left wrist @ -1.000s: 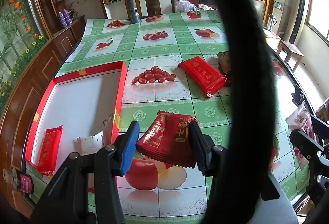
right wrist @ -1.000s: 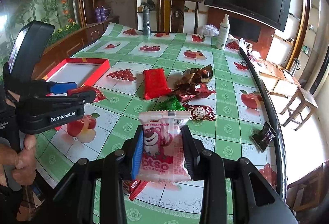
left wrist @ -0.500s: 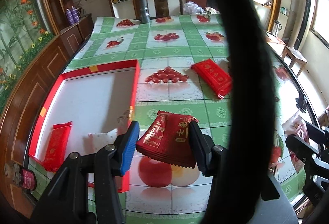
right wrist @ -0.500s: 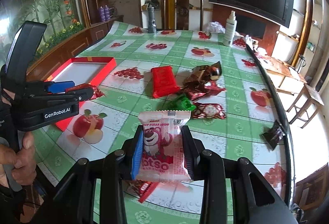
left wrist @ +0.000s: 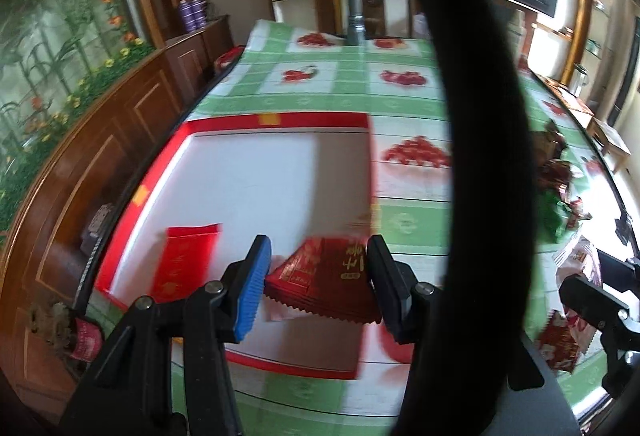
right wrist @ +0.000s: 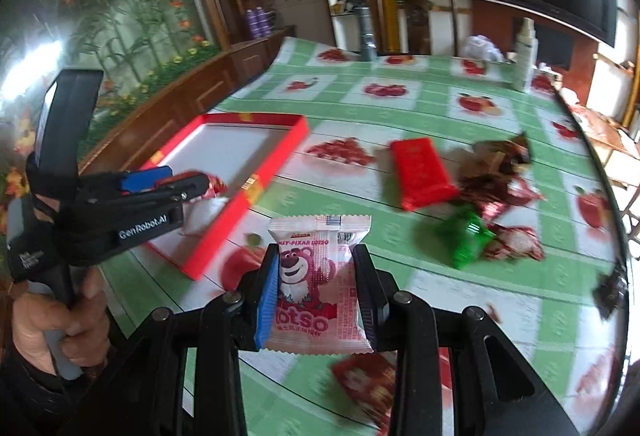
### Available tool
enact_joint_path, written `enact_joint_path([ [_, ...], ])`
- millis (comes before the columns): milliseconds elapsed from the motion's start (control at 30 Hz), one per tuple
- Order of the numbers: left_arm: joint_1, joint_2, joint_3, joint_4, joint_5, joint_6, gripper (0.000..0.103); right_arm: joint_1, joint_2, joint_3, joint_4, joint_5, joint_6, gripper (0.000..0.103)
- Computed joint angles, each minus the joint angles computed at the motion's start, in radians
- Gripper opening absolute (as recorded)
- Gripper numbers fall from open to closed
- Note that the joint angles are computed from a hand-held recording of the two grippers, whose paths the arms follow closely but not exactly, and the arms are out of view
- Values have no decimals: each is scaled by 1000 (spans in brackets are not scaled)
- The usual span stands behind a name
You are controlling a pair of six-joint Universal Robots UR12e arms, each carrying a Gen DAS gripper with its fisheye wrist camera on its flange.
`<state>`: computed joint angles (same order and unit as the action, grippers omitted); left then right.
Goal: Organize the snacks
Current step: 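Carry both packets to the tray and open the left tool inside it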
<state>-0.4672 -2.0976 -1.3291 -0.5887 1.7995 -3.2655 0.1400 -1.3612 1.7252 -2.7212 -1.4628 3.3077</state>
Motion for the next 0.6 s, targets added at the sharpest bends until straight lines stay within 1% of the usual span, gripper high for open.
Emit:
enact_joint_path([
  [100,14,2,-6,6,28,-15,51,10,34,-41,-1,34,-5,35],
  [267,39,4,-11,6,35,-44,51,31,88,-115,18,54,-31,35],
  [433,65,3,-15,-1,14,-66,51,42,138,-180,40,93,-30,35],
  [600,87,-14,9,-26,1,-85,51,51,199,-257,74,131,-32,35],
])
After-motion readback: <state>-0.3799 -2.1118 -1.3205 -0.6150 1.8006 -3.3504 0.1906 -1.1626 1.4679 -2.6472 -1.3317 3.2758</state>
